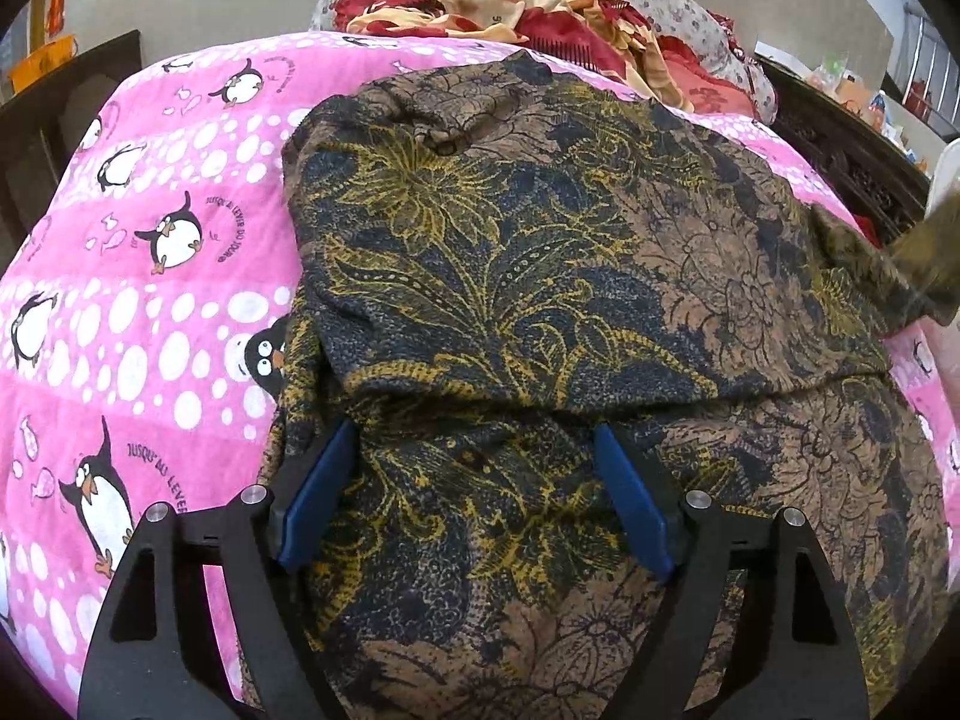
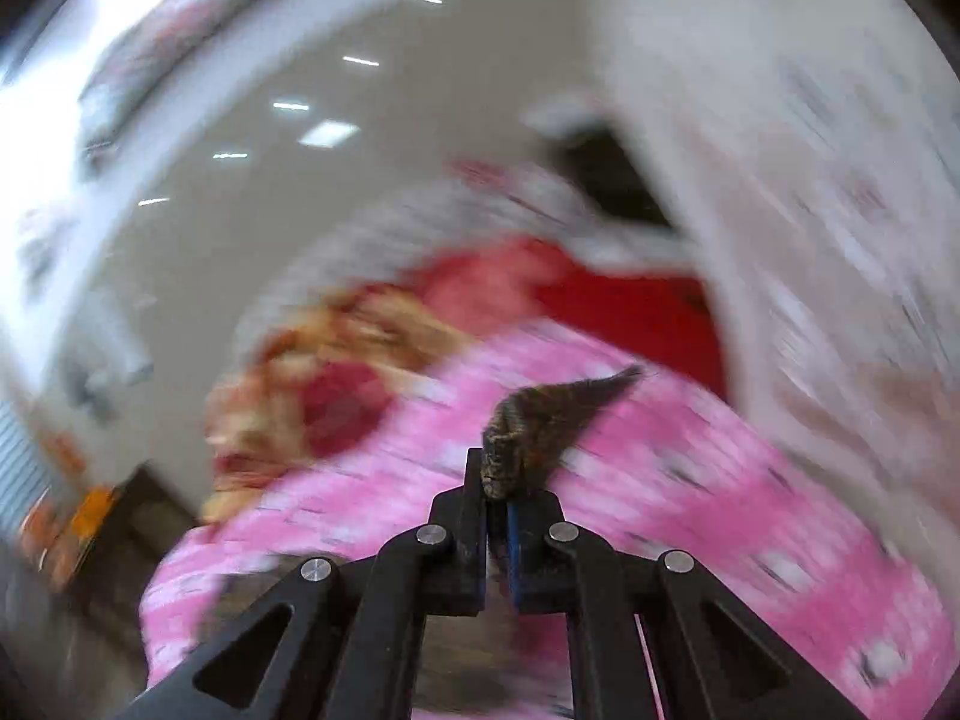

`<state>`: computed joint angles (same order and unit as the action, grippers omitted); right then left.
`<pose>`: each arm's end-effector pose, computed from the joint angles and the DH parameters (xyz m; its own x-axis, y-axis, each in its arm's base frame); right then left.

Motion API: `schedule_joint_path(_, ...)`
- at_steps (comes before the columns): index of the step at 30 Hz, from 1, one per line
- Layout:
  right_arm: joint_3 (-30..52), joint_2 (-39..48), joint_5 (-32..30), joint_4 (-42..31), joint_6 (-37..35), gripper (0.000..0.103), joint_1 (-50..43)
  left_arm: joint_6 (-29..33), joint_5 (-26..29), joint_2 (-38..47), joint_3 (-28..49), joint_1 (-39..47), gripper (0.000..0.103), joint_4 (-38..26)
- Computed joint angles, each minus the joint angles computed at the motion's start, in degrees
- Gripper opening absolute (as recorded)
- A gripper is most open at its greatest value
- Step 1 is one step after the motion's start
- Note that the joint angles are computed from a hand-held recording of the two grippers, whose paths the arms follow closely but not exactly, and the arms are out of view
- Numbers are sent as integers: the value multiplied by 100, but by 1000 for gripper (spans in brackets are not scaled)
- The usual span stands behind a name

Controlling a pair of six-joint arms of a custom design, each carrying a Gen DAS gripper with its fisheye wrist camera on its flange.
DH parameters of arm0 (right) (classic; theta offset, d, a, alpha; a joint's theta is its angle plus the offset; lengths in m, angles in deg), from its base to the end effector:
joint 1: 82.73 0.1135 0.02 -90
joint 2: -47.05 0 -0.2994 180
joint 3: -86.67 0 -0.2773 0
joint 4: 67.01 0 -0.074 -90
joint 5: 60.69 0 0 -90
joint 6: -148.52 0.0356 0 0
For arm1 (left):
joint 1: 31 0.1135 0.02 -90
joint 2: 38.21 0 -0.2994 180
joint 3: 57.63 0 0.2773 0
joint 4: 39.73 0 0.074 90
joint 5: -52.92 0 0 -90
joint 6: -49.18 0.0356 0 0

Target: Fold small clothes

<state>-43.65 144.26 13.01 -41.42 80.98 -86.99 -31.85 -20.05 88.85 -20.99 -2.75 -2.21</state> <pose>0.3449 -0.0157 0.1656 -0.4163 0.3987 -0.8172 -0.0317 0.8918 0.4513 0.2371 0.1156 -0.0110 -0.7403 -0.2285 -0.6323 -0.1838 0.9734 -0.1367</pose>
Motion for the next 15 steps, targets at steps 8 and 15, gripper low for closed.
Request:
schedule_joint_path(8, 1257, 977, 276, -30, -534, 5, 3169, -46, 497, -447, -114, 348, 81, -261)
schedule_joint_path(15, 3716, 4070, 926, -1382, -419, 5, 4665, -55, 1331, -1495, -72, 867, 81, -1064)
